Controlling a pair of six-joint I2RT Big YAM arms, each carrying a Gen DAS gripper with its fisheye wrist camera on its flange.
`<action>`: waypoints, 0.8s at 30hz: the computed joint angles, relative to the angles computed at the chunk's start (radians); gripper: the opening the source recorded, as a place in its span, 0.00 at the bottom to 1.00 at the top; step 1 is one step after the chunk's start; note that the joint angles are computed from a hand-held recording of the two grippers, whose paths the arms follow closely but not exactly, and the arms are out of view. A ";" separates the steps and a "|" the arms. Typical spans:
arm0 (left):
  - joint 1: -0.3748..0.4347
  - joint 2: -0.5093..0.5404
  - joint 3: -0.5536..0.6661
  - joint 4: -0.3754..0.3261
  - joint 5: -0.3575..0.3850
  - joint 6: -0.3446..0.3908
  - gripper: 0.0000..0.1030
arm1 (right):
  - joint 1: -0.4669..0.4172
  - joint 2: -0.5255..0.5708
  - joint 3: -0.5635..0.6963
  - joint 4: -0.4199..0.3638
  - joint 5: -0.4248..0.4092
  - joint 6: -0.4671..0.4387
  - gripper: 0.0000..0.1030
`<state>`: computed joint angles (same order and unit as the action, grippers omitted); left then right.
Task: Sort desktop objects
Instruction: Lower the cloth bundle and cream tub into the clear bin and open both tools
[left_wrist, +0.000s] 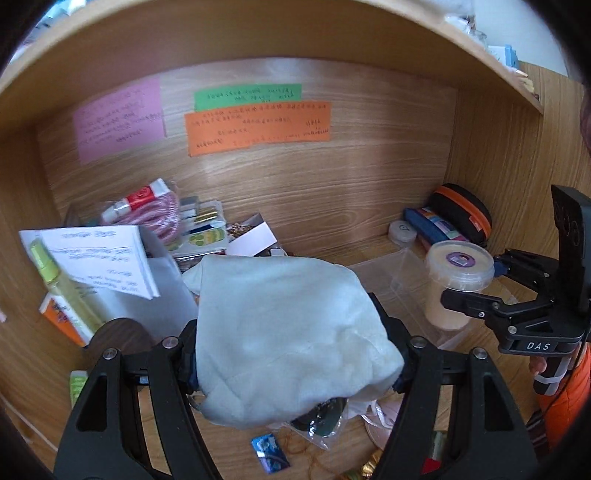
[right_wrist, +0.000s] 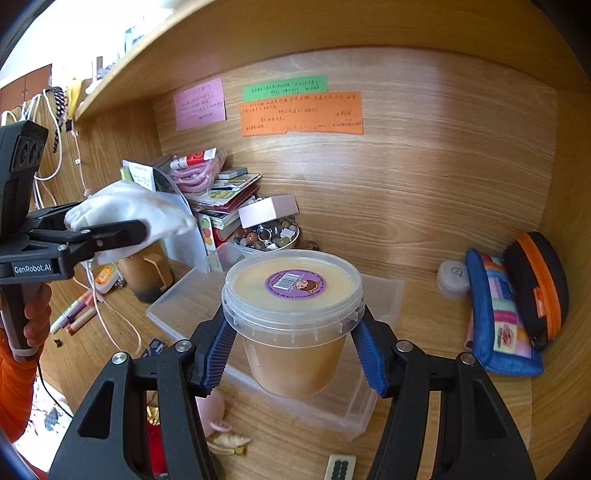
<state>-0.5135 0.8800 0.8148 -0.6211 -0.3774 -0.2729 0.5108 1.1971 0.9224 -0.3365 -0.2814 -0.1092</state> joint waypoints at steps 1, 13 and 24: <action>0.011 0.016 0.004 0.010 0.016 0.010 0.69 | 0.001 0.018 0.015 -0.004 0.002 -0.007 0.55; 0.099 0.170 0.032 0.077 0.151 0.081 0.69 | 0.013 0.175 0.141 -0.067 0.010 -0.076 0.55; 0.130 0.290 0.040 0.094 0.234 0.110 0.69 | 0.005 0.283 0.241 -0.188 0.023 -0.130 0.55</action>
<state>-0.3840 1.1698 0.8545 -0.5273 -0.1431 -0.1625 0.5163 1.4798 1.1629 -0.5247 -0.2582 -0.2388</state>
